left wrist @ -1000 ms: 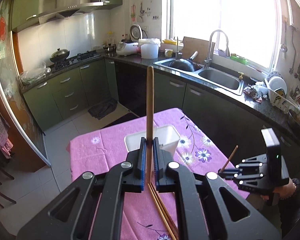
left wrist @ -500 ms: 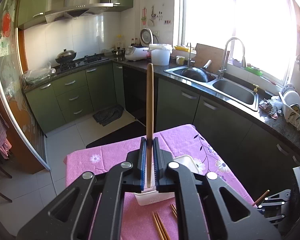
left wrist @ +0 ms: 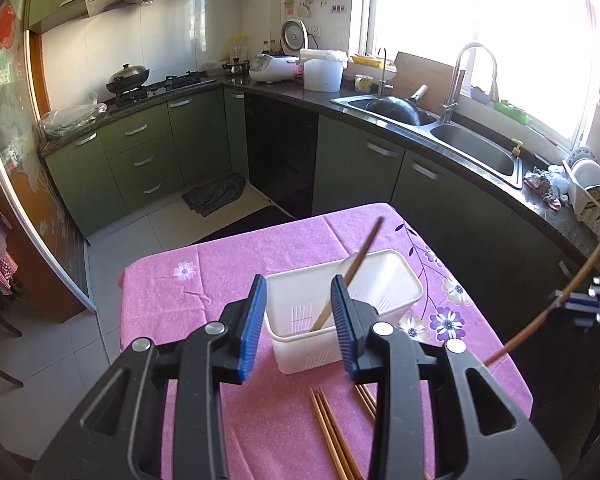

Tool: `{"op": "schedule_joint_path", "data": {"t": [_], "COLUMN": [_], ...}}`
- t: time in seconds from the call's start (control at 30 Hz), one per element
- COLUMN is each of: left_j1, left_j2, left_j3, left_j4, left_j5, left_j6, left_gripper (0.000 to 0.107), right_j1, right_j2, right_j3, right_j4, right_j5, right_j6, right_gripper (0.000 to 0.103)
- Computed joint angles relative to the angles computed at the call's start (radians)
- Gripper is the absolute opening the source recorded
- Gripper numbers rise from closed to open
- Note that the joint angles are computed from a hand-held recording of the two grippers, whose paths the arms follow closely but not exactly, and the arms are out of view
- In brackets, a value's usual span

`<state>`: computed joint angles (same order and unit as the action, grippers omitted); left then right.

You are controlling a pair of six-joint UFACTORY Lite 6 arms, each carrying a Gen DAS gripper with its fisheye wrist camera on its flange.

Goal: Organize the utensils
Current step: 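Release the chopstick into the holder with the right tool while the left tool returns to the chopsticks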

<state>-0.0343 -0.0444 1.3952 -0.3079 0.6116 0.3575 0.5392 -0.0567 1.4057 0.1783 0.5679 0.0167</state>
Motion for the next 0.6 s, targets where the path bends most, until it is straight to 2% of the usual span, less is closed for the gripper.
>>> {"op": "schedule_joint_path", "data": {"t": [0.13, 0.23, 0.4, 0.5, 0.6], "left_j1": [0.028, 0.056, 0.085, 0.104, 0.113], "left_j2": [-0.137, -0.216, -0.307, -0.339, -0.35], "left_j3": [-0.111, -0.187, -0.281, -0.321, -0.343], "left_j4": [-0.028, -0.069, -0.109, -0.125, -0.128], "left_j5": [-0.004, 0.032, 0.074, 0.094, 0.11], "left_j6": [0.042, 0.108, 0.178, 0.207, 0.212], "left_gripper": [0.04, 0.041, 0.041, 0.041, 0.042], "right_j1": [-0.039, -0.062, -0.051, -0.029, -0.012], "right_j2": [0.106, 0.227, 0.537, 0.692, 0.784], "right_j3": [0.262, 0.474, 0.852, 0.98, 1.029], "right_j4": [0.017, 0.0, -0.065, -0.1, -0.116], "right_j5": [0.032, 0.054, 0.191, 0.245, 0.265], "right_j6": [0.003, 0.043, 0.115, 0.134, 0.143], "right_gripper": [0.007, 0.007, 0.007, 0.007, 0.007]}}
